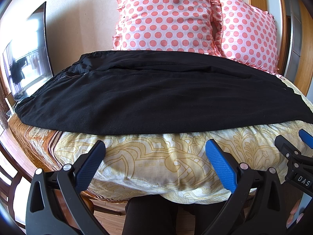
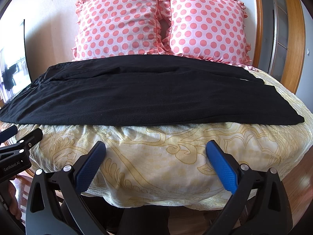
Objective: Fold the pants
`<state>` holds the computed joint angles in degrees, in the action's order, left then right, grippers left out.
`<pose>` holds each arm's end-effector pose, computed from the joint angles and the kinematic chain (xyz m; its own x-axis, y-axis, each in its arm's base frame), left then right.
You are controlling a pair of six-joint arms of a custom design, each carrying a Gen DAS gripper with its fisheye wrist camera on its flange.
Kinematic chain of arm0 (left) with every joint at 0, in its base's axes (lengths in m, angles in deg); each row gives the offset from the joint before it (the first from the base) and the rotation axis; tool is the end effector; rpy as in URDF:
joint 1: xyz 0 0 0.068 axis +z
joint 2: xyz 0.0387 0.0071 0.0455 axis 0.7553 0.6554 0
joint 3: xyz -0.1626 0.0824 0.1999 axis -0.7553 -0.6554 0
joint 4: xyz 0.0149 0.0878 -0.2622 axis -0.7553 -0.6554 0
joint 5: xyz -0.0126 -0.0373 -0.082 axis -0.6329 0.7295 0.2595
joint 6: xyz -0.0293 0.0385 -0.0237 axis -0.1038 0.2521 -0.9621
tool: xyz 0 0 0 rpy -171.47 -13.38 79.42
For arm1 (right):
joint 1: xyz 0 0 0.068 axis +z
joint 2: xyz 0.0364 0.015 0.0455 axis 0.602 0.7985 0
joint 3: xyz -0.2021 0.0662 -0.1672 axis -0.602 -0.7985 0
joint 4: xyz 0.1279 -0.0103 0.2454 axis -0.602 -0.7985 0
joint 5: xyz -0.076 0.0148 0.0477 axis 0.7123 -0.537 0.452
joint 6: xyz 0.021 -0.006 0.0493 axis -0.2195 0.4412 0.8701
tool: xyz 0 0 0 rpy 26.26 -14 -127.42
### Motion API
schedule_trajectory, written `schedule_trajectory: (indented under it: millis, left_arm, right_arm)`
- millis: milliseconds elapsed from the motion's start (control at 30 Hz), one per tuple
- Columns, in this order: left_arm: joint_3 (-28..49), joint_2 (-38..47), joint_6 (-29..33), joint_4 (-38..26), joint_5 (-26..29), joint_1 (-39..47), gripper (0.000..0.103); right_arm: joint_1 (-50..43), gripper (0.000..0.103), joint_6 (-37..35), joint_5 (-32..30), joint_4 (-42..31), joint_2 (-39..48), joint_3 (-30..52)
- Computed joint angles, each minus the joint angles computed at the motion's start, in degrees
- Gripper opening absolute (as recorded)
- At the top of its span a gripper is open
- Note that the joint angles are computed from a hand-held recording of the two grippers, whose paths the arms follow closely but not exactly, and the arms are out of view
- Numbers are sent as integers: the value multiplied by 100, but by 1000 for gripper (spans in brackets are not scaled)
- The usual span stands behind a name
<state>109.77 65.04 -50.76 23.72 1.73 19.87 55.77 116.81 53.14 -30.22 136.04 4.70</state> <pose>0.3173 -0.1750 0.0596 -0.5273 0.2767 -0.8033 0.4389 0.8983 0.0213 0.2285 0.0531 0.0590 -0.4566 0.2798 -0.8446 0.5213 0.8534 0.0008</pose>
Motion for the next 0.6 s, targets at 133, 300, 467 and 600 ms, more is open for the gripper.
schedule_trajectory:
  millis: [133,300,467,600]
  left_arm:
    - [0,0,0,0,0,0,101]
    - [0,0,0,0,0,0,101]
    - [0,0,0,0,0,0,101]
    - [0,0,0,0,0,0,101]
  right_arm:
    - [6,102,3,6,20,21,3]
    - [8,102,3,9,25,26,3]
    - [9,102,2,11,36,34,3]
    - [8,102,1,12,42,39,4]
